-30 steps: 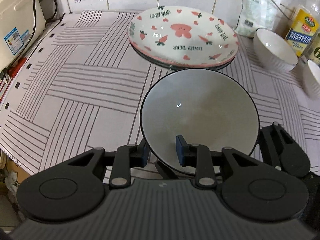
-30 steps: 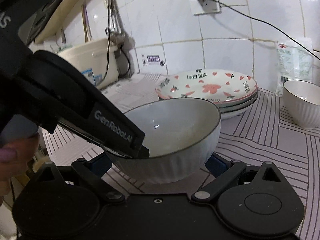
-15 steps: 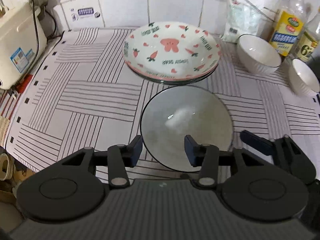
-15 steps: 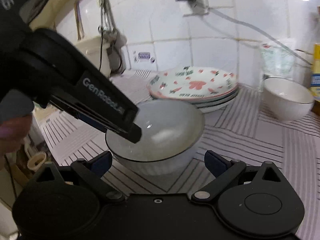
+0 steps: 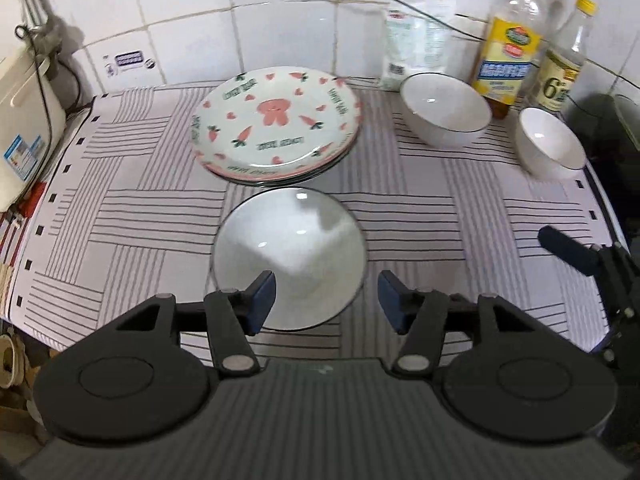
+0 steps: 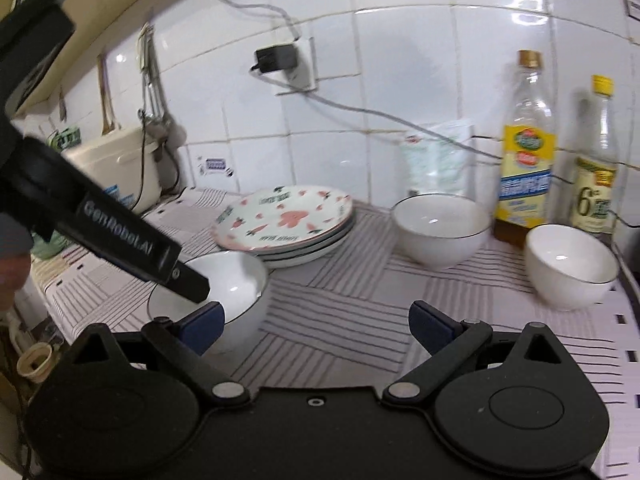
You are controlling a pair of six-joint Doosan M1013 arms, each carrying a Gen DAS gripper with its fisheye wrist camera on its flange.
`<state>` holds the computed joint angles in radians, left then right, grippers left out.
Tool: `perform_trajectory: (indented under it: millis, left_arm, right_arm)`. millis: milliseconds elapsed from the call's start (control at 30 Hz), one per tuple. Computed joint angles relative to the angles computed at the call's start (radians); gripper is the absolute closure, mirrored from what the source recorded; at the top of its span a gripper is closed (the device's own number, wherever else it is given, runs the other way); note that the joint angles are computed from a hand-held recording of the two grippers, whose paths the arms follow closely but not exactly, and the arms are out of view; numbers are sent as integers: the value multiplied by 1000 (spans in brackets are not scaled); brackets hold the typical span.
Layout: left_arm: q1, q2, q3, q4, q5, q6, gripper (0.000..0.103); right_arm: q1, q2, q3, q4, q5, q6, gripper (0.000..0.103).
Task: Organize plates and bowls
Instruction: 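Lower the white bowl onto the mat and open both grippers, then move both grippers to a second white bowl and close on its rim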
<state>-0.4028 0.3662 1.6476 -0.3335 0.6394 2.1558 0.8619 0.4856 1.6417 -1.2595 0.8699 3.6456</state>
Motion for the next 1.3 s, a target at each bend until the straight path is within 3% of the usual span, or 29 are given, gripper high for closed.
perform_trajectory:
  millis: [267, 500, 767, 1033, 1300]
  left_arm:
    - [-39, -17, 4, -37, 12, 42, 39]
    - [-85, 7, -25, -66, 46, 45, 36]
    - [-140, 65, -75, -125, 70, 71, 36]
    - [-169, 122, -138, -230, 74, 153, 36]
    - [-196, 210, -227, -271, 136, 92, 38]
  right_arm:
    - [23, -45, 40, 32, 131, -26, 3]
    - [25, -76, 128, 32, 192, 182, 3]
    - [-13, -91, 187, 54, 187, 185, 3]
    - [-87, -75, 206, 106, 91, 184, 3]
    - [-147, -63, 208, 134, 44, 184, 3]
